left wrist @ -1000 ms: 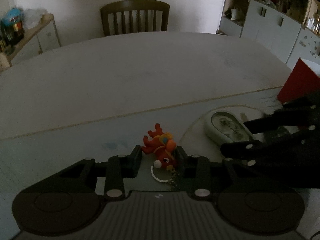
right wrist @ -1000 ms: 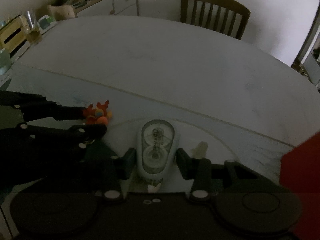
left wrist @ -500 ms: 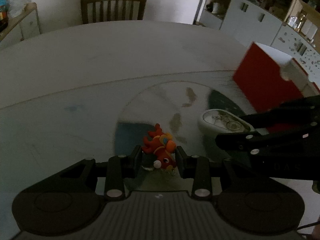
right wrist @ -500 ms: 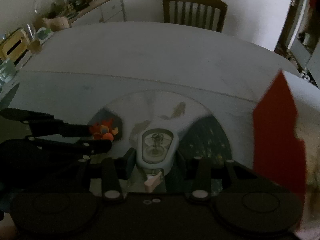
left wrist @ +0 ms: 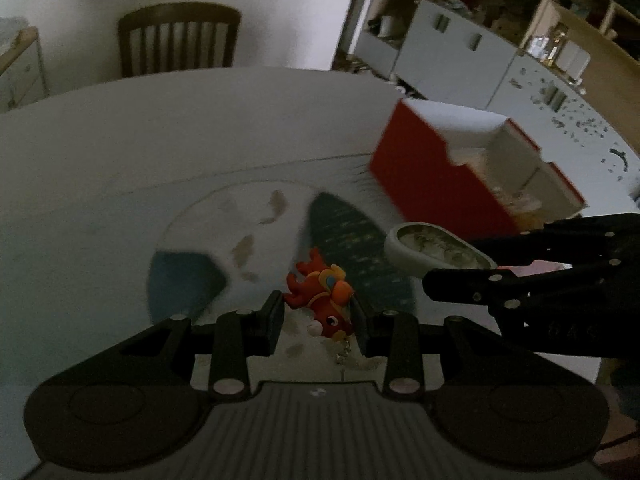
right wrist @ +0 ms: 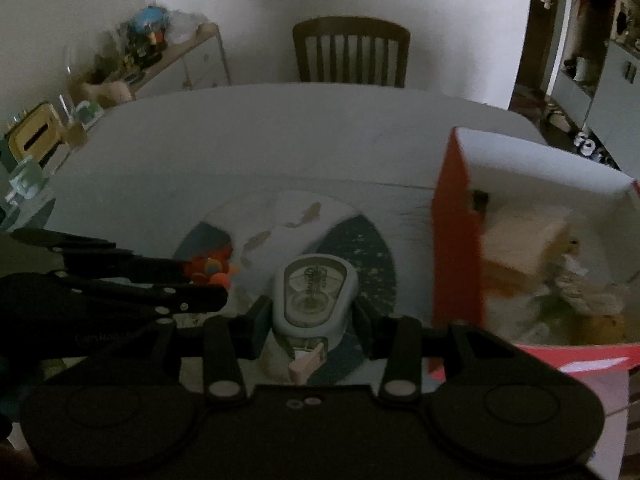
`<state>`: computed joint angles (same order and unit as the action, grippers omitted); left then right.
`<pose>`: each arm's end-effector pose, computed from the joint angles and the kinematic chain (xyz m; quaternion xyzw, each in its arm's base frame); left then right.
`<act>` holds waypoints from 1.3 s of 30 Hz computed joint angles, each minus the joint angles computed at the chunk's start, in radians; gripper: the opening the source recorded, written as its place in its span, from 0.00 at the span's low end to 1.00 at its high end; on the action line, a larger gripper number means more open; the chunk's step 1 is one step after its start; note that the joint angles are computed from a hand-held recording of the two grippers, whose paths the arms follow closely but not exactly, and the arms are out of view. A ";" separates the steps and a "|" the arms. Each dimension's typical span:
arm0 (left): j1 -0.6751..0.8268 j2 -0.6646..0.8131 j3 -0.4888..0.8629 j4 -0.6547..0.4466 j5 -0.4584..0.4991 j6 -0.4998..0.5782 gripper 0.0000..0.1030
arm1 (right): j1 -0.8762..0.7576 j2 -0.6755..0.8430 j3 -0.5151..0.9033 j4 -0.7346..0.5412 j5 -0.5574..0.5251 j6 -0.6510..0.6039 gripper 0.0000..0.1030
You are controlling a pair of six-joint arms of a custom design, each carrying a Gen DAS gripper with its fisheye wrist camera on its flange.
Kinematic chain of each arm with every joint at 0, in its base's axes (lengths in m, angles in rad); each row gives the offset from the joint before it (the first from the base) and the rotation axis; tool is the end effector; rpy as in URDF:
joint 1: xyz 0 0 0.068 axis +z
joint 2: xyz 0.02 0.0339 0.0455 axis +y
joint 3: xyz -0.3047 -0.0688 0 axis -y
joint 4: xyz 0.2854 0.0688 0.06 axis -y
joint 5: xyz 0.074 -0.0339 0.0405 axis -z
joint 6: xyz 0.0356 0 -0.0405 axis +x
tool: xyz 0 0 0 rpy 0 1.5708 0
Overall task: Organize objects
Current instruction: 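Carry the red plush toy and green container with both tools over the box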
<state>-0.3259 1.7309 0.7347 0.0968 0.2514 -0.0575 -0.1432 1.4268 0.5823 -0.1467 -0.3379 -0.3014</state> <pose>0.3207 -0.1177 0.1224 0.1663 0.9228 -0.1785 0.2983 0.2685 -0.0268 0.1515 -0.1225 0.9379 0.0951 0.3103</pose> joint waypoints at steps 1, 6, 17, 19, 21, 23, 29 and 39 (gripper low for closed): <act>-0.012 -0.005 0.004 -0.003 -0.003 -0.004 0.34 | -0.016 -0.016 -0.002 -0.011 -0.007 -0.010 0.42; -0.077 -0.039 0.030 -0.025 -0.018 -0.034 0.34 | -0.108 -0.074 0.004 -0.070 -0.049 -0.074 0.42; -0.228 -0.043 0.120 -0.054 -0.098 -0.108 0.34 | -0.329 -0.067 0.071 -0.154 -0.173 -0.236 0.42; -0.254 -0.032 0.141 -0.058 -0.115 -0.121 0.34 | -0.371 -0.048 0.092 -0.168 -0.198 -0.273 0.42; -0.280 -0.020 0.161 -0.062 -0.136 -0.133 0.34 | -0.403 -0.032 0.111 -0.180 -0.216 -0.302 0.42; -0.306 -0.004 0.186 -0.066 -0.155 -0.148 0.34 | -0.437 -0.010 0.133 -0.192 -0.232 -0.330 0.42; -0.380 0.065 0.276 -0.084 -0.209 -0.189 0.34 | -0.532 0.076 0.212 -0.222 -0.279 -0.412 0.42; -0.473 0.224 0.483 -0.143 -0.297 -0.219 0.34 | -0.624 0.265 0.377 -0.202 -0.289 -0.476 0.42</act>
<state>-0.7991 1.9549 1.2177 -0.0458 -0.0456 -0.2769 -0.7668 1.6918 0.9596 -0.3492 -0.6272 -0.7775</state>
